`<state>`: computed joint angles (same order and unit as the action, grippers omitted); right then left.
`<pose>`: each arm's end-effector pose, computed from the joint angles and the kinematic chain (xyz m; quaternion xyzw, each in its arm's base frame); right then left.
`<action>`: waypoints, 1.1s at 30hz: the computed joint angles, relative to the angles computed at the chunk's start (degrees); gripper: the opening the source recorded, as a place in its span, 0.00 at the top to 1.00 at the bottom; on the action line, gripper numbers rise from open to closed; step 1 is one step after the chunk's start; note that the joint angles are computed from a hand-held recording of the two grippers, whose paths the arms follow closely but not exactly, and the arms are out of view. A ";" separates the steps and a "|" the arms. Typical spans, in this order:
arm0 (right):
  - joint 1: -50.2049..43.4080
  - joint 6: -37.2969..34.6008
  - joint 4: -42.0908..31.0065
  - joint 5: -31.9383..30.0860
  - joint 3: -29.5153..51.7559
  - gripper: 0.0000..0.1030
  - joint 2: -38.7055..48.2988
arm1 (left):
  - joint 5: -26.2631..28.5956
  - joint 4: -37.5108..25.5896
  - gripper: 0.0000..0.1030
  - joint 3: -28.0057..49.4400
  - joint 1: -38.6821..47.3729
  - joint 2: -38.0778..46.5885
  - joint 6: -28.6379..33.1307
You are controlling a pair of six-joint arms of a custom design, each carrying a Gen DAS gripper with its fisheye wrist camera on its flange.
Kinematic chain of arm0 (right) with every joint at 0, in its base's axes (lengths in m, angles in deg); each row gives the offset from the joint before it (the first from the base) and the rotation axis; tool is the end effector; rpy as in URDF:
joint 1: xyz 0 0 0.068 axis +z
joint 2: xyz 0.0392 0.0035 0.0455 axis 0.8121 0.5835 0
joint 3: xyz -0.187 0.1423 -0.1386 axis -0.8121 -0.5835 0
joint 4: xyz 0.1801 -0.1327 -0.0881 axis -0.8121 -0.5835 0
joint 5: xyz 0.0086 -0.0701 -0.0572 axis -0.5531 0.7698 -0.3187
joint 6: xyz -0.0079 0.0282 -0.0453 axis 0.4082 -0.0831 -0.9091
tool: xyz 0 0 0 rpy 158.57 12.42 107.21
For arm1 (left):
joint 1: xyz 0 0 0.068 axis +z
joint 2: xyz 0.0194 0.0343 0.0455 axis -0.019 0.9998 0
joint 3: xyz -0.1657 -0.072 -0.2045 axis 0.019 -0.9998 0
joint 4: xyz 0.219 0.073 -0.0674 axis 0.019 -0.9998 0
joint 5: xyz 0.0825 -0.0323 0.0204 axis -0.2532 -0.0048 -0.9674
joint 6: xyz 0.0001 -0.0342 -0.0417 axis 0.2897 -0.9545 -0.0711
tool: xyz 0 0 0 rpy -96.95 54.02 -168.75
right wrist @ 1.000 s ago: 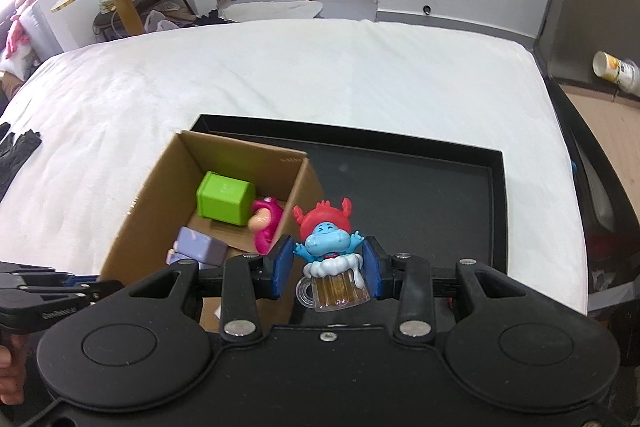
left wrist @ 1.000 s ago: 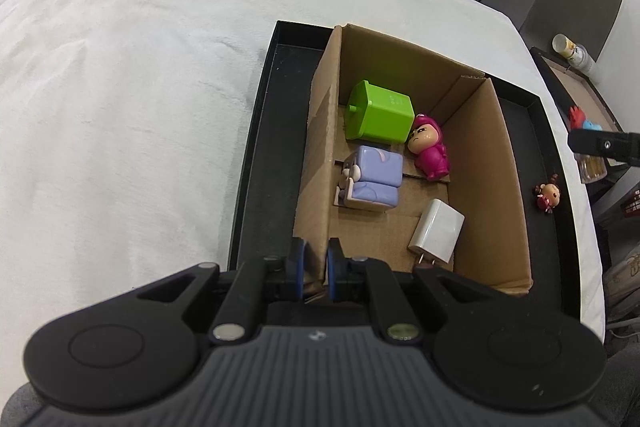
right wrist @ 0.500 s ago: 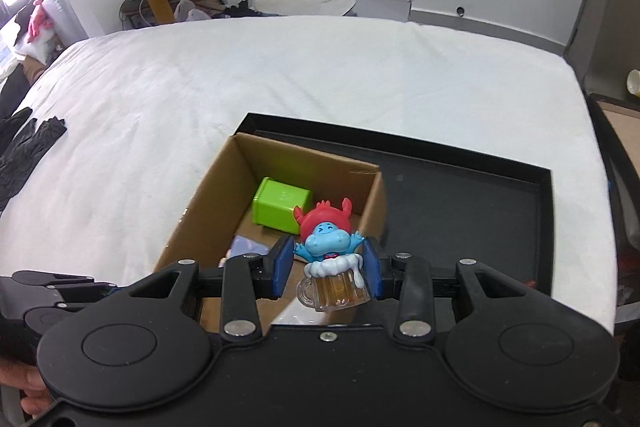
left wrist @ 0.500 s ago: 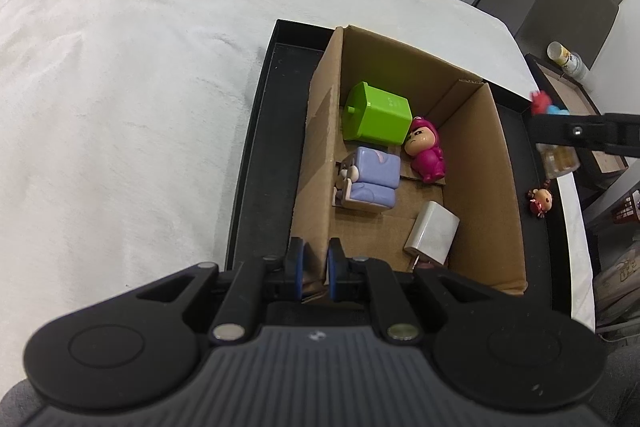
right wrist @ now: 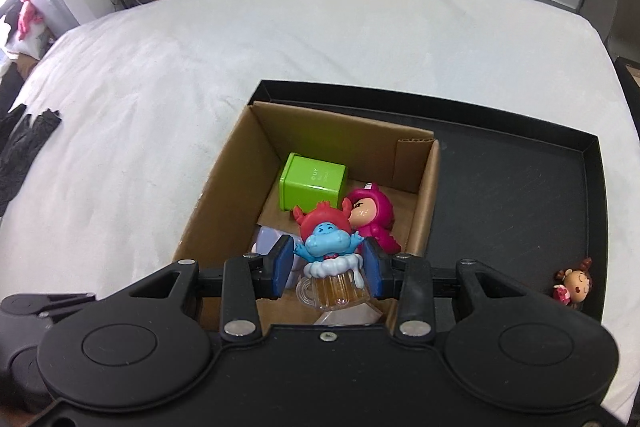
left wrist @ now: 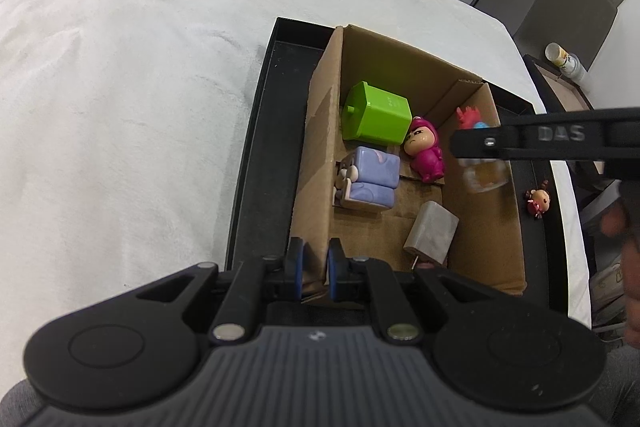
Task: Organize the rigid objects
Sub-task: 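Open the right gripper to drop the troll into the box, then move the right gripper to the red-haired girl doll and close on it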
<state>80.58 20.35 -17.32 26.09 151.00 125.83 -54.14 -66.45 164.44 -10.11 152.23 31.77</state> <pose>0.2877 0.1353 0.2899 0.1281 0.9617 0.0543 0.2360 0.3348 -0.0652 0.2526 0.1915 0.9502 -0.1653 0.1819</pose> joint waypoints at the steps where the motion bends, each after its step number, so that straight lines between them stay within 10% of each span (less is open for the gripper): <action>1: 0.01 0.29 -0.10 -0.04 0.50 0.64 0.90 | 0.09 -0.08 0.89 0.04 0.03 -0.01 -0.02; 33: -12.70 -5.54 -7.84 0.99 -10.02 0.54 -18.98 | -0.66 0.49 0.89 -0.57 -0.39 -0.59 -0.21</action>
